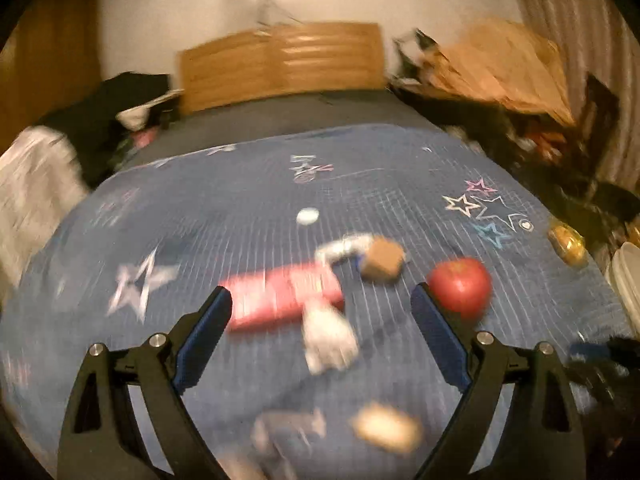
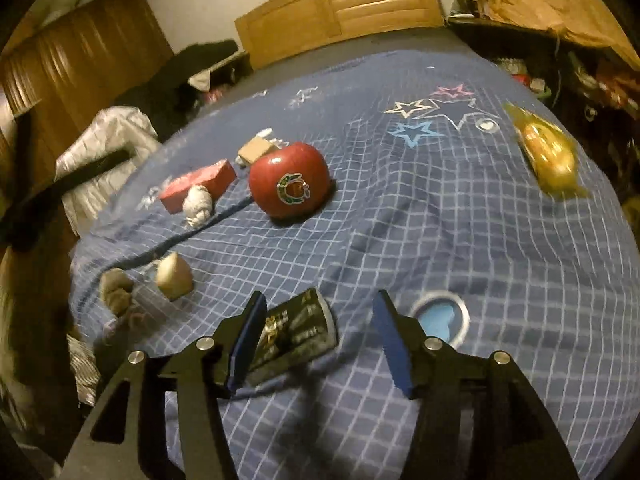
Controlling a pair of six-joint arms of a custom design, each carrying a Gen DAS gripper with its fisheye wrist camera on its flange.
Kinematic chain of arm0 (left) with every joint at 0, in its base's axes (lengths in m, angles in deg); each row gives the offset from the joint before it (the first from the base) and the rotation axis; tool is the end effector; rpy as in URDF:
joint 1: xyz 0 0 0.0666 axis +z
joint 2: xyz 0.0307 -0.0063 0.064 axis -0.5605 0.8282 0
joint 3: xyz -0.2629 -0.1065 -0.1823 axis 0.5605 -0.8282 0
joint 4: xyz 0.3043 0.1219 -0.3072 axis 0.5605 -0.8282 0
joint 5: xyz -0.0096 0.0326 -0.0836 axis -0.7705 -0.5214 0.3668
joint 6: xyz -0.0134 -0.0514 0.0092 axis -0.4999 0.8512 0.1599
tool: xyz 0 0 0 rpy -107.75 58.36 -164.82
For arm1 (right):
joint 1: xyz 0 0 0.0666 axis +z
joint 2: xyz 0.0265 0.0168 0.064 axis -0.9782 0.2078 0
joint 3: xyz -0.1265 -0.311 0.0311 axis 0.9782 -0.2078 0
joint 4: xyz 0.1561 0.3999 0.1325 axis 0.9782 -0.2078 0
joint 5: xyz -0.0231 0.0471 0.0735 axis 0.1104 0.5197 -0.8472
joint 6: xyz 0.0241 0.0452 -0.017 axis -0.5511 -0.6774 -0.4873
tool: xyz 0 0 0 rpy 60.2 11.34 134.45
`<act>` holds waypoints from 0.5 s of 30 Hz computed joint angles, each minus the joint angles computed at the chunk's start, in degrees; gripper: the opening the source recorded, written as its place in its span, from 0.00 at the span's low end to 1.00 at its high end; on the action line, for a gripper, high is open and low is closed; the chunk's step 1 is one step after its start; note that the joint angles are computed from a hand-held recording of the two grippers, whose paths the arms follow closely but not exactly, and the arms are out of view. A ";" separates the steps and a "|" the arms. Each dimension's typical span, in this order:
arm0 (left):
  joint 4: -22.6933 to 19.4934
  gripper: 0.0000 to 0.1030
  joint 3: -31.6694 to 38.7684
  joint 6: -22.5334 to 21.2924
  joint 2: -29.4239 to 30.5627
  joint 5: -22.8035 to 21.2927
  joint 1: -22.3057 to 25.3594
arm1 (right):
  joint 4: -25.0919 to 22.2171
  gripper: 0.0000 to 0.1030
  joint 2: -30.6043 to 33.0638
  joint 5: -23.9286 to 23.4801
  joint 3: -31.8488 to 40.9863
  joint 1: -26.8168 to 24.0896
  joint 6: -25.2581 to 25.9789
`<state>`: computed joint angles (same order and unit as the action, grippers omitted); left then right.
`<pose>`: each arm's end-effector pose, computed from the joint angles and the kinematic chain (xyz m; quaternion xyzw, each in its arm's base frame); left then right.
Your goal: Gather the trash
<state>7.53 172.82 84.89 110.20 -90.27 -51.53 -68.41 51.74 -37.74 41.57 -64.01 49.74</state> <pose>0.4295 -0.1289 0.5248 0.0741 0.9054 0.0049 0.4180 0.3440 0.0943 0.3861 -0.0522 0.9213 0.1986 0.3303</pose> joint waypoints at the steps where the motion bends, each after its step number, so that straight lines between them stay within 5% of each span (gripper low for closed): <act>1: -4.07 0.85 7.01 -3.48 6.64 5.58 2.78 | -0.07 0.56 -1.29 -1.39 -0.92 -0.90 -0.48; 4: -15.33 0.79 24.41 -13.00 23.23 14.89 6.16 | 0.50 0.57 -2.02 -3.57 -2.34 -2.39 -2.17; 6: -18.44 0.78 31.55 -21.49 31.15 11.14 5.54 | 0.55 0.57 -1.83 -4.20 -2.68 -3.07 -2.87; 8: -23.34 0.67 38.02 -24.81 37.49 12.30 5.96 | 0.46 0.57 -1.93 -4.89 -3.05 -3.99 -3.26; 12: -31.93 0.66 47.70 -33.56 46.90 14.69 5.69 | 0.85 0.58 -1.53 -6.75 -3.40 -6.40 -3.75; 15: -34.80 0.66 51.75 -35.49 50.56 15.99 6.33 | 2.38 0.58 -0.30 -8.97 -3.62 -8.30 -4.70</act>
<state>-27.27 224.57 49.39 160.77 -74.29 -45.19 -66.03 51.44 -46.71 37.95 -72.31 45.04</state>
